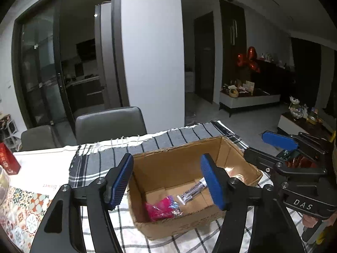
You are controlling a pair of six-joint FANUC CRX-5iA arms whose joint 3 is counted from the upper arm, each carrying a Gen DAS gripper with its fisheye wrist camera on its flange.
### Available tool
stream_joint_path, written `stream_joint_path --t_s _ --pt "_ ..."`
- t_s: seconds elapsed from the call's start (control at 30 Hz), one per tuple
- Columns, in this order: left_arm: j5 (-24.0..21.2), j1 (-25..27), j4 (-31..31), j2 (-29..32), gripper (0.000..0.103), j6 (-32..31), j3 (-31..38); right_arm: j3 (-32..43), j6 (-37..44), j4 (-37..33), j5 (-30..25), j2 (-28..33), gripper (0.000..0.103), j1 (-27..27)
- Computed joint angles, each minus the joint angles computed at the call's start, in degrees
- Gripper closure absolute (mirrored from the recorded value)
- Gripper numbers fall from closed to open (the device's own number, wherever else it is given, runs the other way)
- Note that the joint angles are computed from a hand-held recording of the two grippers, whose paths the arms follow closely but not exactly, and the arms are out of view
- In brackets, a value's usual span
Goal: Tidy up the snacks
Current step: 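Withdraw both open tools from the box back toward the remaining snacks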
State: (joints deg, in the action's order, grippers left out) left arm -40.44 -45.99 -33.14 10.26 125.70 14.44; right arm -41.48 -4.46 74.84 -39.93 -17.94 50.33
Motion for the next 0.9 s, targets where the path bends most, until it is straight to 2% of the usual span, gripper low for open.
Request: stream_joint_path --t_s 0.07,0.27,0.4,0.53,0.63,0.9 --pt "-0.9 -1.0 -1.7 -0.9 0.032 1.6 -0.6 -0.7 -0.9 0.4 -0.9 -0.9 0.05 1.0" --pt "-4.0 -4.9 -7.5 -4.5 0.03 6.3 -2.8 -3.4 -3.1 1.8 -4.1 -4.5 0.05 5.9" --pt "-4.4 -7.0 -10.4 -7.5 0.029 9.3 -5.6 -5.0 -4.0 2.3 -6.5 -6.9 0.05 9.8" --pt "-5.8 -9.8 -13.7 -10.2 0.029 13.2 -8.1 -6.5 -5.8 2.8 -10.7 -8.7 0.05 14.5" --pt "-8.6 -13.0 -18.0 -11.4 0.028 16.5 -8.9 -7.0 -6.5 2.6 -12.6 -9.5 0.05 17.2" --pt "-13.2 -18.8 -22.9 -13.7 0.024 20.9 -12.2 -9.4 -11.1 1.2 -20.2 -11.3 0.05 26.0"
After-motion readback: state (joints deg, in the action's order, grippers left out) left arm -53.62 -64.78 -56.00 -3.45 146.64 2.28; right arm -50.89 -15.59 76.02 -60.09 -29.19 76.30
